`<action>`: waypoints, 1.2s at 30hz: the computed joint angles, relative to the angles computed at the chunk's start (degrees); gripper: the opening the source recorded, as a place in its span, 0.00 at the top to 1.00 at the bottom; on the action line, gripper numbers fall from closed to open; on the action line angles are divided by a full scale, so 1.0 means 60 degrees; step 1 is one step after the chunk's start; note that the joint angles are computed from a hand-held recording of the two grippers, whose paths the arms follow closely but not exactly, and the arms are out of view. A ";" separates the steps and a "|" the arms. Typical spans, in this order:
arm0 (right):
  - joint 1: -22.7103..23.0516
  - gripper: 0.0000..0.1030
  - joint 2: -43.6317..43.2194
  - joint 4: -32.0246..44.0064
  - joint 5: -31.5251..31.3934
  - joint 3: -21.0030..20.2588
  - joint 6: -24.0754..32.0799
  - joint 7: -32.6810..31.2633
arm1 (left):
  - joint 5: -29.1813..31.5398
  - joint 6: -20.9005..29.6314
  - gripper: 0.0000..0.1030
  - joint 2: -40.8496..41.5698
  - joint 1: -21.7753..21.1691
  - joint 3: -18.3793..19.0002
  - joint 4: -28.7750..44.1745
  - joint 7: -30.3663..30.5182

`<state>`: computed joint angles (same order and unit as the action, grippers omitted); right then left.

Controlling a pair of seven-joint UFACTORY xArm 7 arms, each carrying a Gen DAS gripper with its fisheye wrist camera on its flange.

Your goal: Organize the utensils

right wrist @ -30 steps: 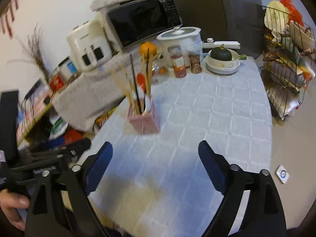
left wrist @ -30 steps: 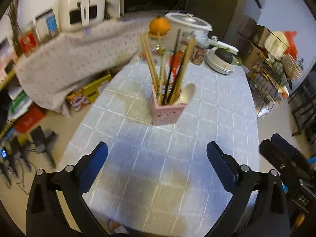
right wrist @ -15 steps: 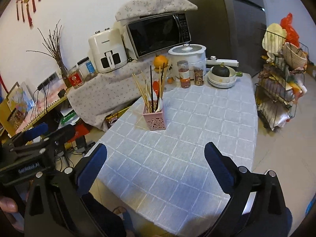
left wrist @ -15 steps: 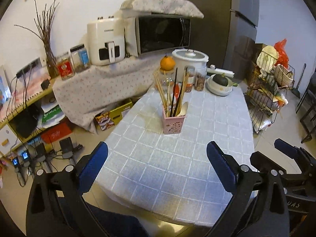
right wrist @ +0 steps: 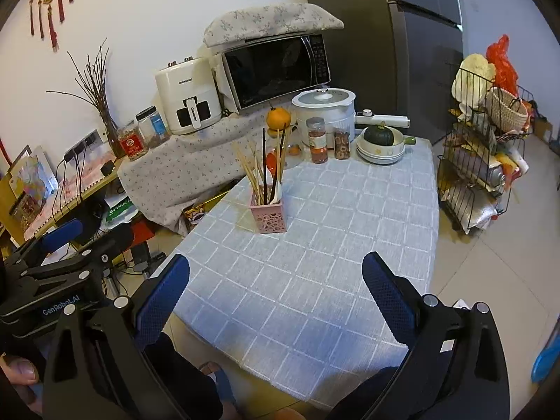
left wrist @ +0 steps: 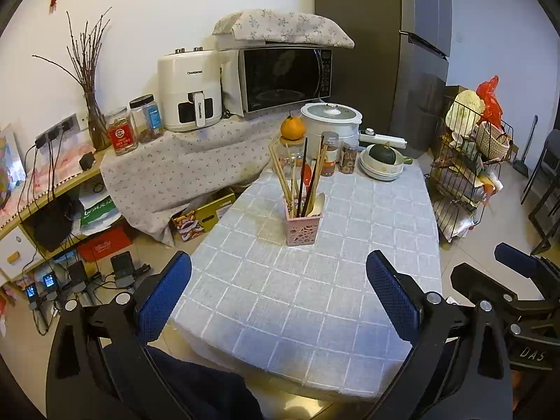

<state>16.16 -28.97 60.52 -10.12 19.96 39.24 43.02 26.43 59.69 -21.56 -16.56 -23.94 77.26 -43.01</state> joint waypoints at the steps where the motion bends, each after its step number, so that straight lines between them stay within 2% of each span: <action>1: -0.0007 0.06 -0.0022 -0.0015 -0.0015 -0.0007 -0.0012 -0.0002 | 0.0002 -0.0007 0.07 -0.0010 -0.0002 0.0007 -0.0014 0.0003; 36: -0.0123 0.06 0.0197 0.0137 -0.0498 0.0120 0.0154 0.0454 | -0.0376 -0.0115 0.07 0.0105 -0.0095 0.0247 -0.0012 0.0480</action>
<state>15.42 -27.79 61.35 -13.11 20.69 40.16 45.74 24.17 59.00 -20.93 -17.13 -22.46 77.19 -40.13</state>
